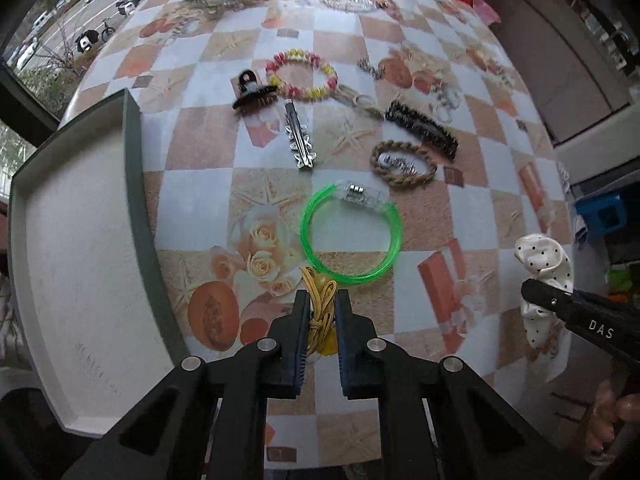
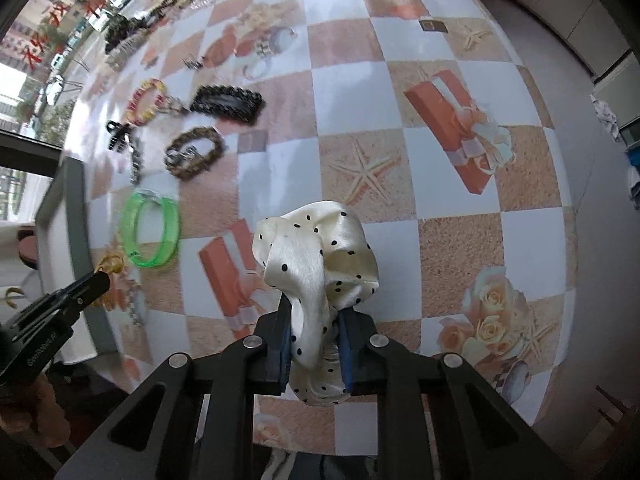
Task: Organize jewelry
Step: 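Carry both items to the grey tray and open both tools to release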
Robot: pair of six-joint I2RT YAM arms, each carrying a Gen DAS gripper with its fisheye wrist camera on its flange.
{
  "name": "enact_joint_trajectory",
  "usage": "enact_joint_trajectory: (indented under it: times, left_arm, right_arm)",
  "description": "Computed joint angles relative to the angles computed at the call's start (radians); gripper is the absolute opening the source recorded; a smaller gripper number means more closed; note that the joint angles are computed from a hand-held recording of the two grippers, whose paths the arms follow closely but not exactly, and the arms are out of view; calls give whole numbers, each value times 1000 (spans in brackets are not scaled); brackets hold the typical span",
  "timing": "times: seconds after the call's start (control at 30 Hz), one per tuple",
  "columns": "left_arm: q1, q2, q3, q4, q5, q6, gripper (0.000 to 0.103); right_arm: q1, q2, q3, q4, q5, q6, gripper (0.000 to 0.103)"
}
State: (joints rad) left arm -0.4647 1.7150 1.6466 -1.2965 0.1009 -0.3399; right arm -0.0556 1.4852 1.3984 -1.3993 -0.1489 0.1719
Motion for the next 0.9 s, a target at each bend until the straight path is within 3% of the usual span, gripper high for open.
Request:
enact_joint_trajectory:
  times: [0.2, 0.5, 0.7, 0.9]
  left_arm:
    - [44, -127, -27, -52, -1, -17, 17]
    - [174, -222, 2, -124, -15, -8, 17]
    - [328, -229, 14, -126, -2, 90, 17]
    - [537, -180, 39, -121, 48, 280, 16]
  right_arm:
    - [33, -62, 40, -67, -47, 11, 21]
    - [172, 29, 197, -61, -84, 32, 21]
    - [326, 136, 345, -25, -94, 98, 21]
    - [514, 341, 586, 0, -68, 199, 21]
